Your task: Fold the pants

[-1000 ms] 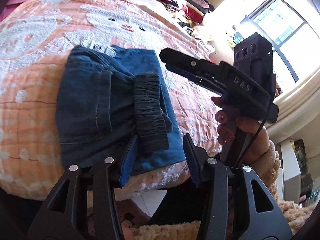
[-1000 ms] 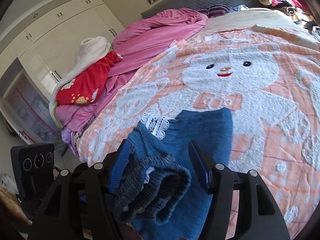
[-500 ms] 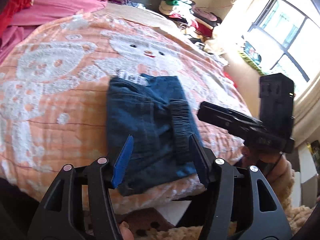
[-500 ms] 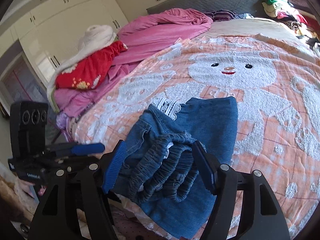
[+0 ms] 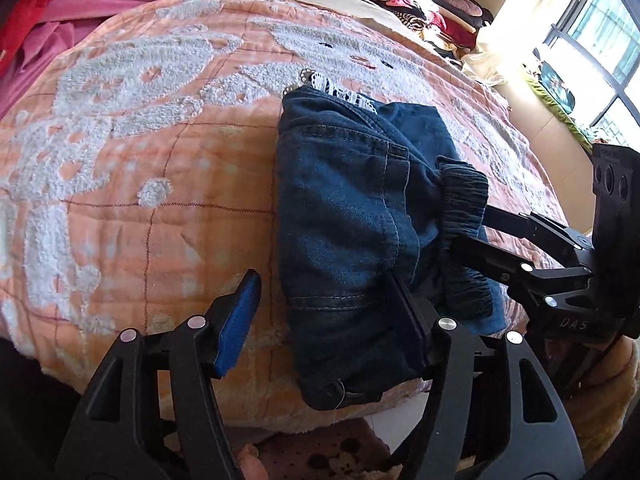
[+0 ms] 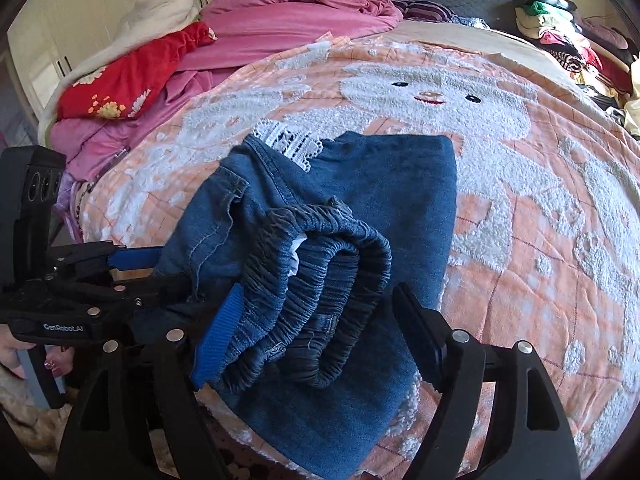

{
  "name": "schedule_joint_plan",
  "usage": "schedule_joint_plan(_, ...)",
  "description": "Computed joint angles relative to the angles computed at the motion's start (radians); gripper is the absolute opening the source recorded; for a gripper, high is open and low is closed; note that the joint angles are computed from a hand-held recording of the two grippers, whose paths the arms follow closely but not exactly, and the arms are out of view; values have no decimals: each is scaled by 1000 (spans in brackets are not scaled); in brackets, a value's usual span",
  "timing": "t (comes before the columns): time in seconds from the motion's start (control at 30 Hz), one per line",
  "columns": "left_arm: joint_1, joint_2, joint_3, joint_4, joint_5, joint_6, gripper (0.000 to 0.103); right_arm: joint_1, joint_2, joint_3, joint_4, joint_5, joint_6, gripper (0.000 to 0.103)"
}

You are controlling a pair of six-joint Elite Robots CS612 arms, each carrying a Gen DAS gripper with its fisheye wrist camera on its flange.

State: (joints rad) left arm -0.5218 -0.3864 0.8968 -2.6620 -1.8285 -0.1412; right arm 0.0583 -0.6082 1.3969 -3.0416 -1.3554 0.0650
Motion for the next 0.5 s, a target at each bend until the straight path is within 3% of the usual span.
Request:
schedule_joint_plan(0.27, -4, -28, 35, -52, 13, -8, 56, -8, -43, 74, -146, -33, 81, 80)
schedule_joint_plan(0.5, -5, -45, 53, -102, 19, -11, 63, -14, -71, 114, -225, -61, 113, 84)
